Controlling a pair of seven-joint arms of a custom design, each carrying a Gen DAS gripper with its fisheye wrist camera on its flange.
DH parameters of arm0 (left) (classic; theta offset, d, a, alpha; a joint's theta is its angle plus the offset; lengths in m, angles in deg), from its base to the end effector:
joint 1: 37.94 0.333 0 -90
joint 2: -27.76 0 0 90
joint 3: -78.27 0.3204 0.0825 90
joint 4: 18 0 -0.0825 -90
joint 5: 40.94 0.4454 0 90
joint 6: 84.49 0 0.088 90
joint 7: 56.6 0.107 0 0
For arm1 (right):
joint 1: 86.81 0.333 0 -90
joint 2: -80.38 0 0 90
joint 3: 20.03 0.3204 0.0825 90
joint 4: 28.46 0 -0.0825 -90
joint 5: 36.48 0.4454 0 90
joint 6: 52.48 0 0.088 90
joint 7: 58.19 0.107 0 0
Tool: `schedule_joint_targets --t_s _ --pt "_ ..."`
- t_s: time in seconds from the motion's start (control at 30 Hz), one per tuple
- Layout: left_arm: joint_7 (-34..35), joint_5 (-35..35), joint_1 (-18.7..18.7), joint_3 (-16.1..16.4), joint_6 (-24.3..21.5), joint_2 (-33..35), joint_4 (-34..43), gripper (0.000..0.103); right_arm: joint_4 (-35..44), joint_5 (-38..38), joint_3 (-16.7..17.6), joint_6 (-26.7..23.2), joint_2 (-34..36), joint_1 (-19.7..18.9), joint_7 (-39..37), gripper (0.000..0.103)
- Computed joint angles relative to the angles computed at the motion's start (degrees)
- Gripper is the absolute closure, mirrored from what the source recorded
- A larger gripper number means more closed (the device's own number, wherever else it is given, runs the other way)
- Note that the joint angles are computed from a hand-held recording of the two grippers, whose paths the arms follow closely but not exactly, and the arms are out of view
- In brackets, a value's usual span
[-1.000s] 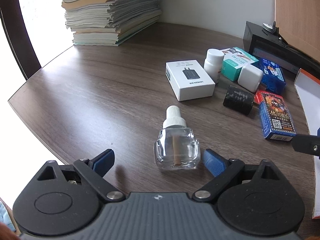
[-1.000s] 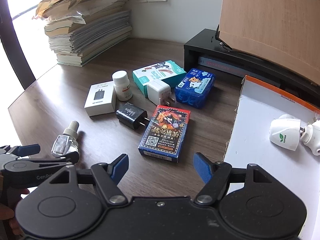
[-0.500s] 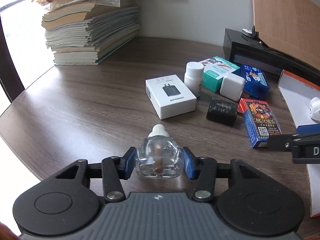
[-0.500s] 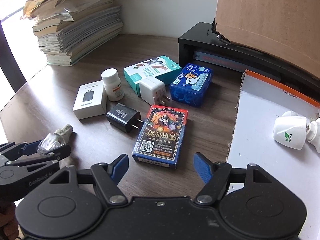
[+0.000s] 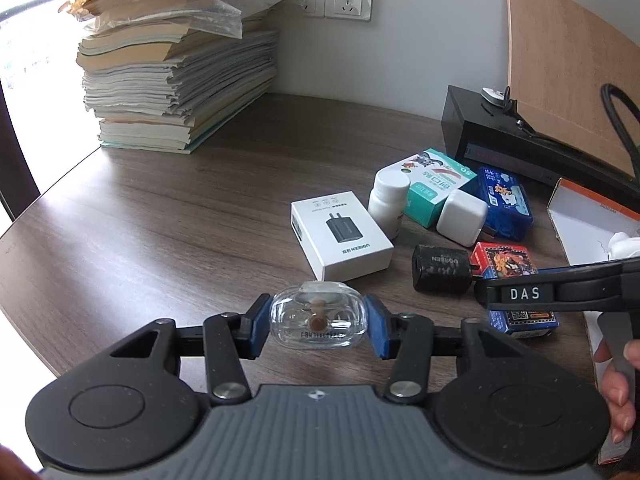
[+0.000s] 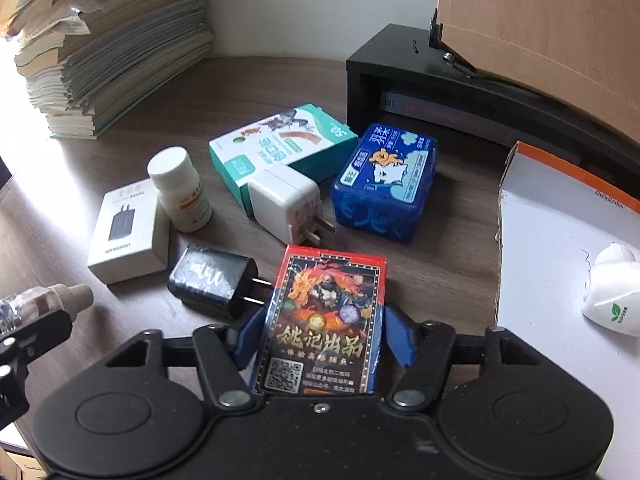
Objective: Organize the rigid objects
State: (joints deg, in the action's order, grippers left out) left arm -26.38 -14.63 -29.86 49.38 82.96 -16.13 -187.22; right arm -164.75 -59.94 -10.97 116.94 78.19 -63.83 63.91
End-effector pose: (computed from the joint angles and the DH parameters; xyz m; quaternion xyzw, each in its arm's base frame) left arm 0.3650 -0.1314 0.3678 -0.7306 0.5581 -0.2396 0.3121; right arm 0.4752 0.3289 0.3648 -0.7865 0.5327 -0.1628 0.2666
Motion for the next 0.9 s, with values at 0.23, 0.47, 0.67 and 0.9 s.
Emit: schedule_joint_targets --t_s 0.23,0.47,0.67,0.9 --pt "1.8 0.2 0.5 0.1 2.7 1.6 1.7 0.053 -2.3 -6.2 0.6 0.2 -3.6 -1.7 6.9 0.032" --pt "3.1 -0.2 1.2 -1.5 4.8 3.4 4.7 0.053 -8.0 -3.1 1.9 1.9 -11.8 -5.1 6.7 0.032" --pt "4.2 -0.4 1.6 -4.5 7.6 6.2 8.2 0.053 -13.7 1.3 3.3 1.2 -19.9 -8.6 5.1 0.032" --pt "6.3 -1.5 1.6 -8.2 11.3 10.9 12.5 0.053 -20.0 3.7 5.3 -0.2 -29.2 -13.8 6.1 0.032"
